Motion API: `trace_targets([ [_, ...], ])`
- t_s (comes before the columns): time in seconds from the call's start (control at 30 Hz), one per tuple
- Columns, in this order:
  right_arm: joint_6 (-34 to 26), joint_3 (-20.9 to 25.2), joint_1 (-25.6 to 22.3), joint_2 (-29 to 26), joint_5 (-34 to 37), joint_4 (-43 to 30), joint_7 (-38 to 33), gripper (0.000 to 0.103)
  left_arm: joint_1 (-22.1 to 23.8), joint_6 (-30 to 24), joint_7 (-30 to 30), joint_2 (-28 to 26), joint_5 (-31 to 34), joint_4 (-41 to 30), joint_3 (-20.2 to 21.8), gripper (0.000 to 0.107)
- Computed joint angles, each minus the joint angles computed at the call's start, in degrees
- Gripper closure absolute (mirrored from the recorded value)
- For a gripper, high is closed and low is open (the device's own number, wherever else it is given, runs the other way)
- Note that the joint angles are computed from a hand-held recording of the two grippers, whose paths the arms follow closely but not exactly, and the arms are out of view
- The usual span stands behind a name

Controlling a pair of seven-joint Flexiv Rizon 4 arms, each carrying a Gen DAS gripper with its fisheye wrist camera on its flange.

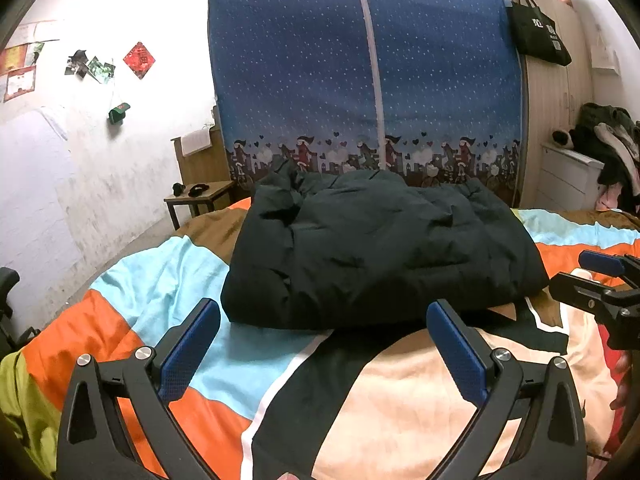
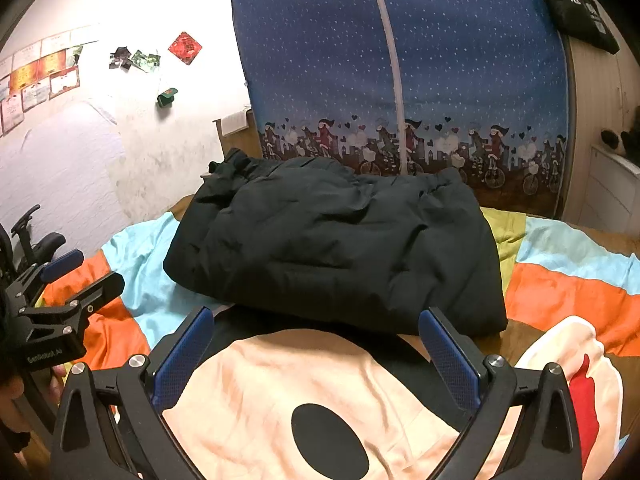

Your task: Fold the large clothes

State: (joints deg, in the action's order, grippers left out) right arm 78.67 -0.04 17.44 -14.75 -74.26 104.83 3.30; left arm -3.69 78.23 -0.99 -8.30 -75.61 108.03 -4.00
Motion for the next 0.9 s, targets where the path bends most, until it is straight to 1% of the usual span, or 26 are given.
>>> trace_targets([
  [0.9,-0.5,0.2,0.2,0.2,0.7,0.5,0.3,0.0,0.1,-0.8,0.6,0.0,-0.1,0.2,0.1,0.005],
])
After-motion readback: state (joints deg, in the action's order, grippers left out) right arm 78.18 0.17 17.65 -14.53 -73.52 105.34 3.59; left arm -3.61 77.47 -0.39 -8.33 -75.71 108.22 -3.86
